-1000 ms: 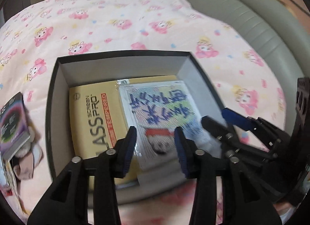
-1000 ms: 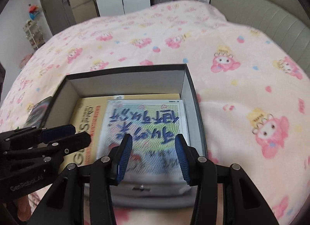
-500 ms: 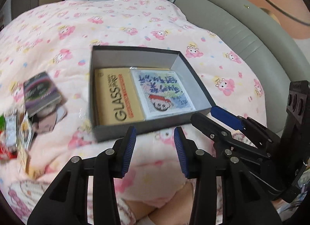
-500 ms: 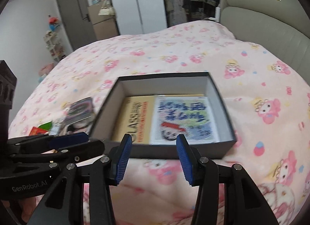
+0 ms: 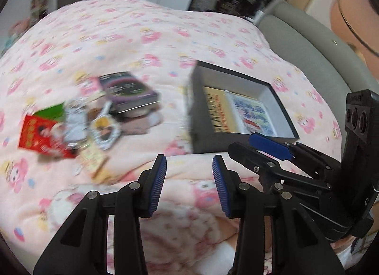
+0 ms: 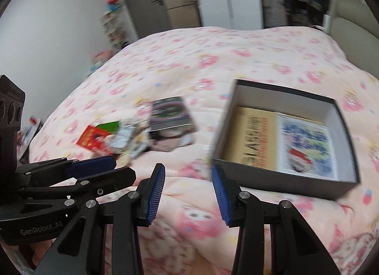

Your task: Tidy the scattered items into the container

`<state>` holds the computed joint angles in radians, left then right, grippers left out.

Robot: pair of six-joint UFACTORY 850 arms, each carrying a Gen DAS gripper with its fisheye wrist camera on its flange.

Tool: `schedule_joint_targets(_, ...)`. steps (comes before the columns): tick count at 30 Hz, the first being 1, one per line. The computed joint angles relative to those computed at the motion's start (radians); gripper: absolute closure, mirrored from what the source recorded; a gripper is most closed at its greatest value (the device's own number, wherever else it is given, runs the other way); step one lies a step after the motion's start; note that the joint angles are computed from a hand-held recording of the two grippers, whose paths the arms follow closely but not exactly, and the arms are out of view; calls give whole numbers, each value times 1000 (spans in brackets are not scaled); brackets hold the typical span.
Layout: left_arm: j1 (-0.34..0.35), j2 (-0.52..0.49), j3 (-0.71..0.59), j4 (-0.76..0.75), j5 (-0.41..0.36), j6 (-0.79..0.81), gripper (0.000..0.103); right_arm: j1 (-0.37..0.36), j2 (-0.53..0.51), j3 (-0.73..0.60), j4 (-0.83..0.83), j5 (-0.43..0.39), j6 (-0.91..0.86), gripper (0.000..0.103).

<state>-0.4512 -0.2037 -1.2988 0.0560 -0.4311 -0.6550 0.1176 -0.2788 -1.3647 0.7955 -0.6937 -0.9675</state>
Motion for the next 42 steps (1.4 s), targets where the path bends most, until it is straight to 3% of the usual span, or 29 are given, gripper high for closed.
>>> schedule_joint_targets(4,57,53,82,-35,34,-26,59,41,-59,-57,1,-83,39,64)
schedule_joint_targets(7,108,36,90,-75,59,-44,59,65,-115,-123,-45,-63,107,64)
schedule_joint_targets(11,168,-43,46,-167,133,-32,59,96,-208,-221,-107,22,214,63)
schedule_joint_targets(14,209,-123,-4,-291,150,38,59,116,-318,-343,-194,-36,334,63)
schedule_joint_targets(17,257,-195,-50,-492,144,193,59,140,-383,-430,-233,-29,363,63)
schedule_joint_targets(20,284,-239,-63,-633,189,293,59,156,-476,-564,-273,-39,439,46)
schedule_joint_targets(21,288,-250,-65,-627,195,272,59,166,-521,-627,-318,-62,484,46)
schedule_joint_targets(23,284,-269,-84,-505,192,166,62,182,-587,-713,-382,-104,535,46)
schedule_joint_targets(25,284,-279,-96,-482,189,156,62,193,-641,-780,-447,-137,582,46)
schedule_joint_targets(30,322,-367,-184,-709,64,343,62,186,-703,-866,-468,-129,717,46)
schedule_joint_targets(32,339,-388,-195,-855,38,469,62,184,-780,-987,-471,-219,763,46)
schedule_joint_targets(34,342,-393,-196,-876,34,484,62,188,-866,-1117,-494,-327,791,46)
schedule_joint_targets(36,341,-405,-208,-849,4,462,64,178,-865,-1098,-440,-342,772,46)
schedule_joint_targets(38,340,-400,-200,-881,7,511,77,169,-828,-1027,-387,-330,732,47)
schedule_joint_targets(42,313,-374,-196,-667,29,355,79,162,-716,-852,-323,-268,624,58)
